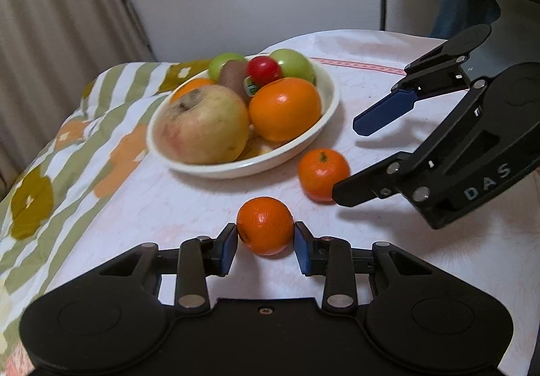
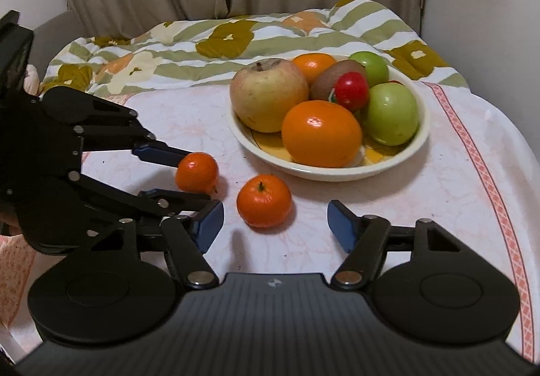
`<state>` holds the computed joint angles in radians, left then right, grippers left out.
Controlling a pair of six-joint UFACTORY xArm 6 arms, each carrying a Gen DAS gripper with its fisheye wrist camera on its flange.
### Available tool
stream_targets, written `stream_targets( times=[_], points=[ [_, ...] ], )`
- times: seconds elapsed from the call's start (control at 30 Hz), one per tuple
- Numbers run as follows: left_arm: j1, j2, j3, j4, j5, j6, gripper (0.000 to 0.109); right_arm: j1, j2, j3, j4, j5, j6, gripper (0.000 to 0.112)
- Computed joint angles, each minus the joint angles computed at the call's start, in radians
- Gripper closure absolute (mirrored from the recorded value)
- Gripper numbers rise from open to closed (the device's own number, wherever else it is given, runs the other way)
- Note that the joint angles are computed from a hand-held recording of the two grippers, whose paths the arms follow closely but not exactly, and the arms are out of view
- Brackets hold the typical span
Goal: Organize fruits
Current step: 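Grasp a mandarin with the left tool while the right tool grasps the other mandarin, then lower the mandarin into the bowl with the left tool while the right tool places its mandarin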
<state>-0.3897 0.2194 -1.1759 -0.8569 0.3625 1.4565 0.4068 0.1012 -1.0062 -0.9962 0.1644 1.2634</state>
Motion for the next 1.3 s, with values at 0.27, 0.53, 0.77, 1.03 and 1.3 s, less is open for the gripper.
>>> stream_targets(
  times=[0.27, 0.53, 0.77, 1.03, 1.3],
  points=[
    [0.003, -0.041, 0.056, 0.020, -0.041, -0.072, 0.069, 0.003, 0.063, -0.055, 0.028, -0.018, -0.043, 0.039],
    [-0.006, -0.088, 0.099, 0.055, -0.081, -0.160, 0.069, 0.017, 0.066, -0.059, 0.115, 0.010, -0.134, 0.058],
    [-0.016, -0.148, 0.135, 0.154, -0.107, -0.313, 0.069, 0.017, -0.015, -0.008, 0.161, 0.017, -0.190, 0.058],
    [-0.043, -0.189, 0.141, 0.364, -0.132, -0.619, 0.069, -0.006, -0.132, 0.054, 0.295, 0.032, -0.349, 0.058],
    [-0.070, -0.153, 0.090, 0.646, -0.156, -0.984, 0.069, -0.053, -0.196, 0.084, 0.449, 0.035, -0.536, 0.058]
  ],
)
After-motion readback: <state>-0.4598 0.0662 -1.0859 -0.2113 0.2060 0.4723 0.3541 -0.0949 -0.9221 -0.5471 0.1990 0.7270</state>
